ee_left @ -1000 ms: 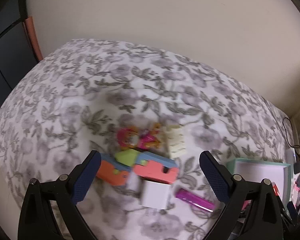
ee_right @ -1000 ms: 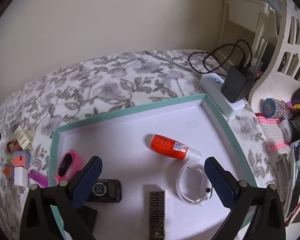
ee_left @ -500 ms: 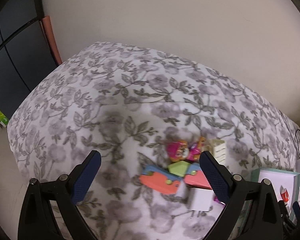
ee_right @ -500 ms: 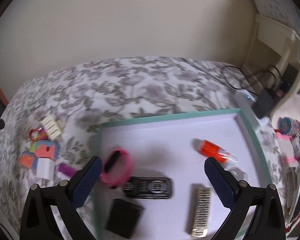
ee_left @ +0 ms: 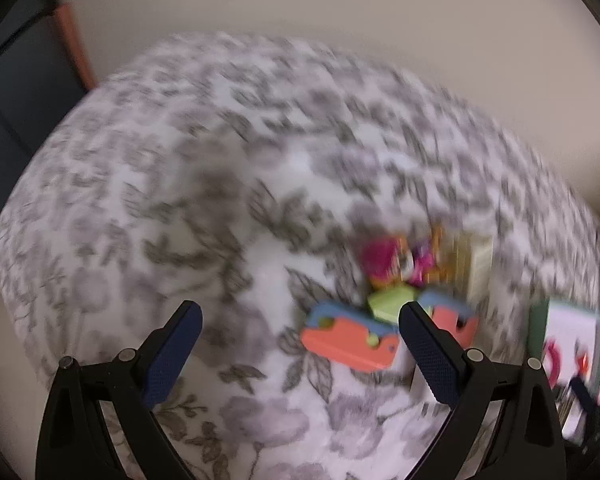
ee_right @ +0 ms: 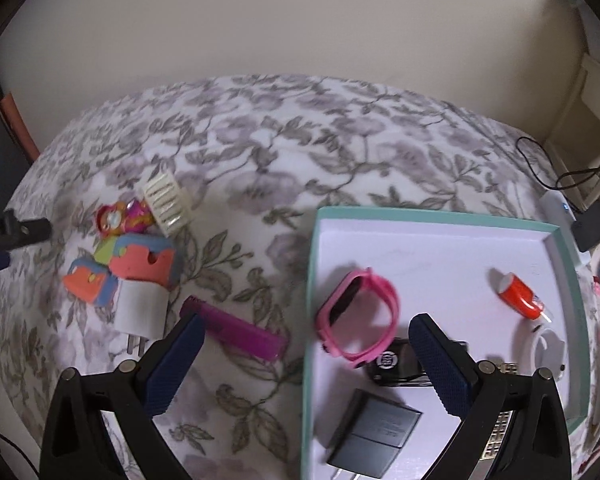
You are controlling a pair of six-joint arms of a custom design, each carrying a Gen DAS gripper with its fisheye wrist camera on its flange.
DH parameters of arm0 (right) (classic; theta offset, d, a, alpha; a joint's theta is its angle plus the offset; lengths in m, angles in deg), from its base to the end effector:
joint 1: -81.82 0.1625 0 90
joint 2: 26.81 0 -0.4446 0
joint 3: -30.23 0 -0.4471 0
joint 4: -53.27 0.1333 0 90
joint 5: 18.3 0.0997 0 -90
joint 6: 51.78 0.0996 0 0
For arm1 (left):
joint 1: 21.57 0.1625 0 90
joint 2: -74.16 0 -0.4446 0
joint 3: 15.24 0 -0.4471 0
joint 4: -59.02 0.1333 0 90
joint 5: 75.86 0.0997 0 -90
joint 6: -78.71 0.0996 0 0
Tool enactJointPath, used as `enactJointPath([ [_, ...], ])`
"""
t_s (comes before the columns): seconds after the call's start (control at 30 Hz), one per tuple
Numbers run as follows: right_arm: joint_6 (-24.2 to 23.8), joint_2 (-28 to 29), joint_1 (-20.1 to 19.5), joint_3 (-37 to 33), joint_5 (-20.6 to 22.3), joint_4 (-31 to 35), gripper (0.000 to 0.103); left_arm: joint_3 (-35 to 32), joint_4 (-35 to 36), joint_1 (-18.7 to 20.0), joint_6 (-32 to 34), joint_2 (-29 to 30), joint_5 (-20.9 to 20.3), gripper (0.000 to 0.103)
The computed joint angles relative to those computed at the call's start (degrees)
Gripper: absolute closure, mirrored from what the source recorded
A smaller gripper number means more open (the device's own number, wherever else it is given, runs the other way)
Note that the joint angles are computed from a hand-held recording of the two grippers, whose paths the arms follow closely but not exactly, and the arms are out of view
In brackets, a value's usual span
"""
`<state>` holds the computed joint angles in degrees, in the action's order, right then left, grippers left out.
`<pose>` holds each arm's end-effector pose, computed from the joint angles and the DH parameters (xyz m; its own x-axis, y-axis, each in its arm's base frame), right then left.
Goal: Organize rigid objects
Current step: 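Move both grippers back over the pile of items, then grasp the orange-blue toy block with the left gripper while the right grasps the purple stick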
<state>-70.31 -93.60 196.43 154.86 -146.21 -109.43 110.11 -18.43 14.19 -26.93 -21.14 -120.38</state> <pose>0.2862 -0.4516 0.1422 -0.6144 -0.4550 0.6446 -0.6305 0.7743 -0.0544 -0.1825 -0.3832 0.2624 -0.5703 -0.6437 -0.5103 -0.1785 0.7035 -0.6879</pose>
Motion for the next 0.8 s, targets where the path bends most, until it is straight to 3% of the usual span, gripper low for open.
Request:
enactJointPath([
  [0.17,0.26,0.73,-0.02,-0.28,-0.31,1.04,0.0,2.42,-11.21,3.5,11.3,0.62,-3.39,0.004],
  [0.53,1.3,1.14,-0.15,-0.65,-0.48,2.51,0.0,3.52,-19.8,7.05,20.48,3.36,-3.85,0.004],
  [0.8,1.6,1.17,-0.49,-0.58,-0.33,1.74,0.0,3.45,-21.35,7.77,23.02,5.97,-3.75,0.004],
])
